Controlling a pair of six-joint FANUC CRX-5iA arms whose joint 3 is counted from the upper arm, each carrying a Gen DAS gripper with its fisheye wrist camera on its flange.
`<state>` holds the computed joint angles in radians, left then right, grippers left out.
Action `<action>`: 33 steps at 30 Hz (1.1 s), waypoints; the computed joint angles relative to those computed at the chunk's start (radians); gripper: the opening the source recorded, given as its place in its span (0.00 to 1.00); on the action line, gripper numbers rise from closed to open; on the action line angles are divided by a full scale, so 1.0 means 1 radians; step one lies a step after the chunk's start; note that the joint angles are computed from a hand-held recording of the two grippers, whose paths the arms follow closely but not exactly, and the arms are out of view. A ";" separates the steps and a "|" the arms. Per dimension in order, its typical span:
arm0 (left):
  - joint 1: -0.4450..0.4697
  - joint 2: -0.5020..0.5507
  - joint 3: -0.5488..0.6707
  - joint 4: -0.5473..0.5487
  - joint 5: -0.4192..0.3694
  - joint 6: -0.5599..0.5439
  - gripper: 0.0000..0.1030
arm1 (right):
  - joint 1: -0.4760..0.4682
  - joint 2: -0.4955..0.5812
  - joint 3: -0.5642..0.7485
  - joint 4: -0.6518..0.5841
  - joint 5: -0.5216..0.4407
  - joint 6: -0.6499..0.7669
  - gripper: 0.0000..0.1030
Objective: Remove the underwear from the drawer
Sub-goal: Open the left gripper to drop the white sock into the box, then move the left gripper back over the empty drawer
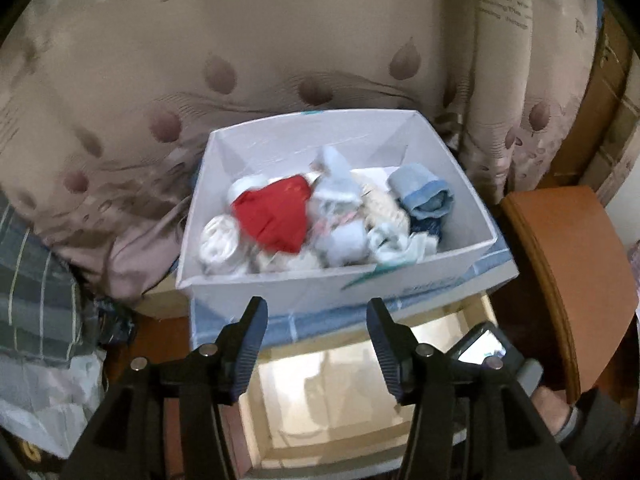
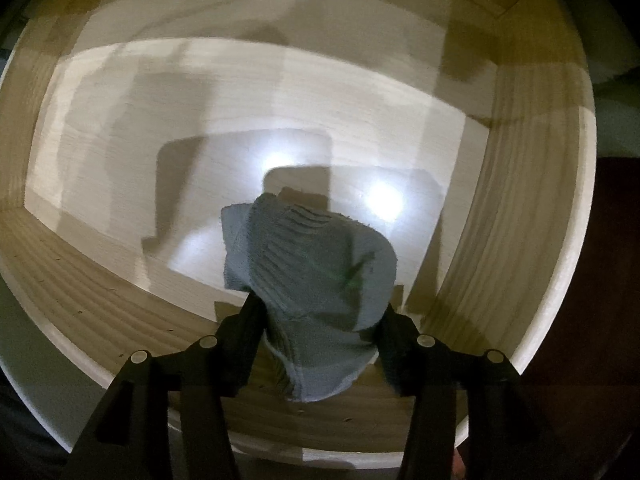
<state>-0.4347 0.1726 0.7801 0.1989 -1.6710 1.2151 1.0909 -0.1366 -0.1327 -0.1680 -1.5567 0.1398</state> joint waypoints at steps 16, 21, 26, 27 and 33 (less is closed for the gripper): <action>0.049 -0.229 -0.444 -0.135 0.091 0.068 0.51 | -0.088 0.074 0.065 -0.057 -0.033 0.076 0.61; -0.009 -0.253 -0.521 -0.219 0.143 0.114 0.51 | -0.085 0.081 0.068 -0.053 -0.029 0.066 0.61; -0.037 -0.240 -0.550 -0.239 0.149 0.150 0.51 | -0.046 0.068 0.066 -0.031 -0.021 0.046 0.53; -0.040 -0.238 -0.556 -0.242 0.153 0.162 0.51 | -0.042 0.069 0.067 -0.025 -0.022 0.047 0.52; -0.051 -0.222 -0.562 -0.256 0.150 0.211 0.51 | -0.013 0.080 0.083 0.009 -0.034 0.035 0.43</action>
<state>-0.4853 -0.0489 0.2182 -0.0568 -1.5213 1.4260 1.0779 -0.0570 -0.0497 -0.1591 -1.5911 0.1747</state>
